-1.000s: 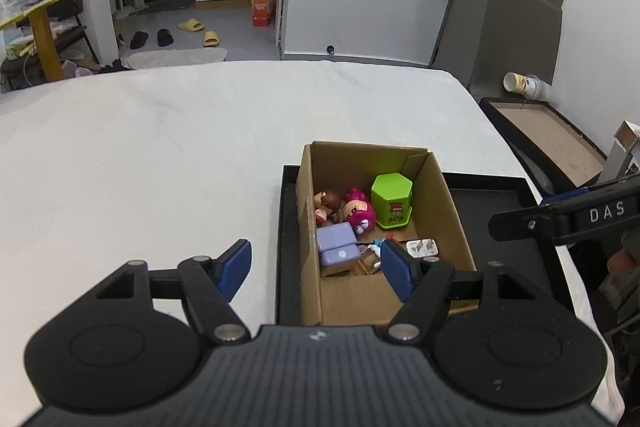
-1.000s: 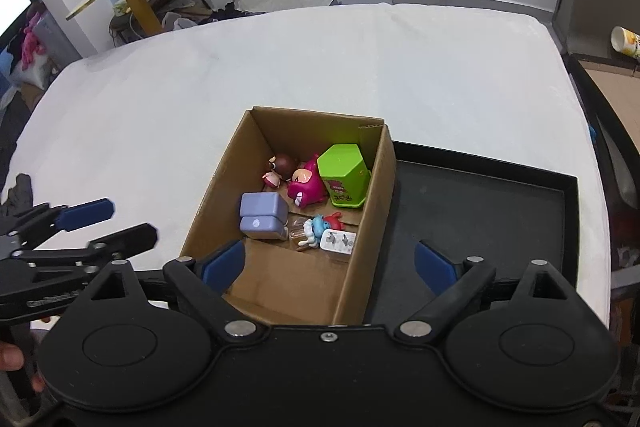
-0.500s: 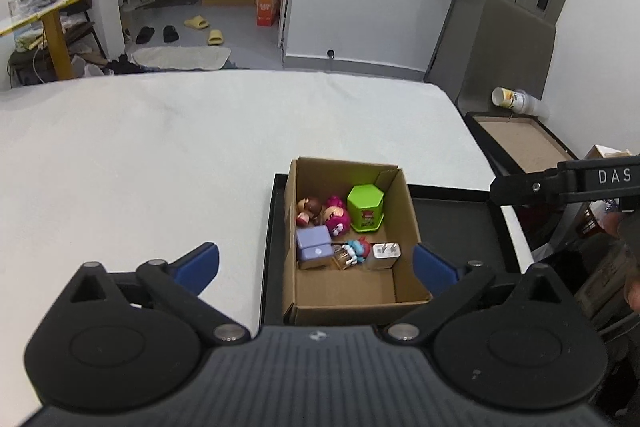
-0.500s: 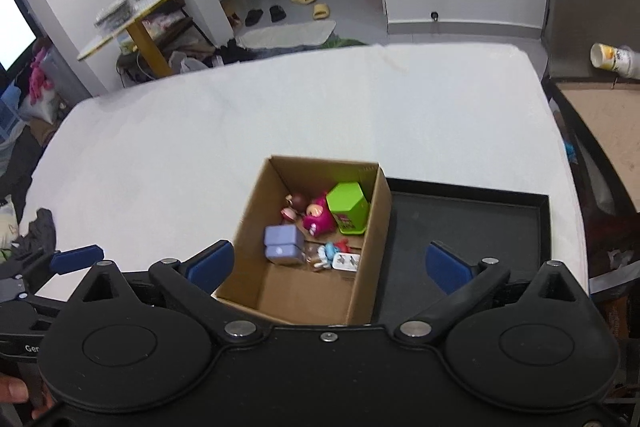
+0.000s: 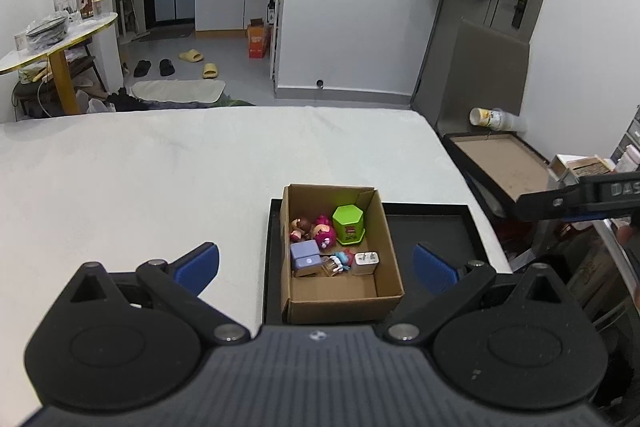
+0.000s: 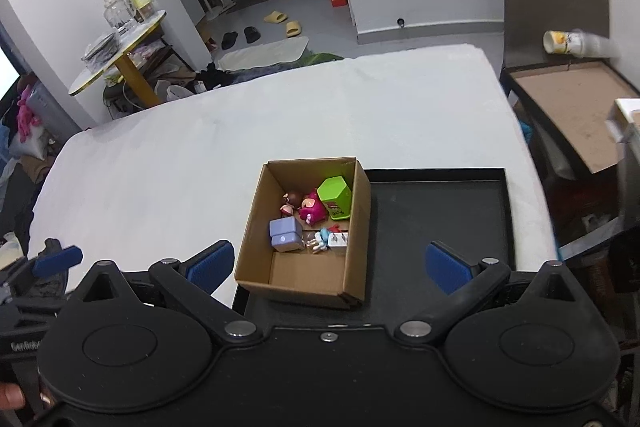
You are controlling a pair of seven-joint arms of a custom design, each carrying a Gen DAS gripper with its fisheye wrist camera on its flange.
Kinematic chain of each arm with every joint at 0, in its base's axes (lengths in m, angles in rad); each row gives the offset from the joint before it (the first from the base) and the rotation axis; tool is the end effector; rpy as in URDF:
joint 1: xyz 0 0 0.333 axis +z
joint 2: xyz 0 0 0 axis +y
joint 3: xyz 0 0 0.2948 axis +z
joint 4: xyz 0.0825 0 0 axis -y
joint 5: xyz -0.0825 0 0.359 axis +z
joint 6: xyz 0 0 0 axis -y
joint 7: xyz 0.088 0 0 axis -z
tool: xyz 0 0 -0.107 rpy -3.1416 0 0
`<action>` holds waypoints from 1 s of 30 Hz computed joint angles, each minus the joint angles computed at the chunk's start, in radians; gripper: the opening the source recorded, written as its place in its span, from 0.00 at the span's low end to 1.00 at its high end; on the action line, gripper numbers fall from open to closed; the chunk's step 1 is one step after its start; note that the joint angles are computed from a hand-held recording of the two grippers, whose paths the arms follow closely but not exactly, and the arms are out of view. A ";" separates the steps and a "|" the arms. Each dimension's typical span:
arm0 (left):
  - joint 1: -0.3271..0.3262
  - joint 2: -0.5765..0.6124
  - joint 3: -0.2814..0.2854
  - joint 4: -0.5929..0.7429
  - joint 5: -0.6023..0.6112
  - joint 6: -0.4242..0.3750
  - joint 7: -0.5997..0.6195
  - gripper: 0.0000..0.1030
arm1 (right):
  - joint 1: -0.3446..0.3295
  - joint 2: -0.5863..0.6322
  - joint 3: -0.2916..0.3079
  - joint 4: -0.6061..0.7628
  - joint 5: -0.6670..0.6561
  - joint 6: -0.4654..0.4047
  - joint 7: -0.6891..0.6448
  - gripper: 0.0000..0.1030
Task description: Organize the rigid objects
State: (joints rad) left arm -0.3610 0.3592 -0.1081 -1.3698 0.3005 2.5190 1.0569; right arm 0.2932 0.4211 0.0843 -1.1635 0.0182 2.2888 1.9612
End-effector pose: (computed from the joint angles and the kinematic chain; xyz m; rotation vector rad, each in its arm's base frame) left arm 0.6170 -0.2994 0.5929 -1.7006 1.8872 -0.9242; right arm 0.6485 0.2414 0.6220 -1.7025 1.7717 -0.2972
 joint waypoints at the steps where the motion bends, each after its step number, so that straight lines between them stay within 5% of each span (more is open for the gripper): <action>1: 0.003 -0.012 -0.002 -0.014 -0.005 0.007 0.003 0.99 | -0.001 -0.023 -0.001 -0.027 0.002 0.013 0.008 1.00; 20: 0.030 -0.175 -0.037 -0.264 0.045 0.193 -0.049 0.99 | 0.027 -0.382 -0.005 -0.534 -0.162 0.304 0.209 1.00; 25: 0.043 -0.201 -0.053 -0.318 0.010 0.218 -0.026 0.99 | 0.027 -0.416 0.000 -0.620 -0.371 0.333 0.377 1.00; 30: 0.034 -0.238 -0.036 -0.386 0.144 0.263 -0.130 0.99 | 0.028 -0.434 0.009 -0.671 -0.513 0.324 0.520 1.00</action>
State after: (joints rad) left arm -0.3267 0.1212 -0.1445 -1.7554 0.4448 2.7822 0.9269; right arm 0.3211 -0.0127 0.0936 -1.8349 -0.4948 2.6130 2.4808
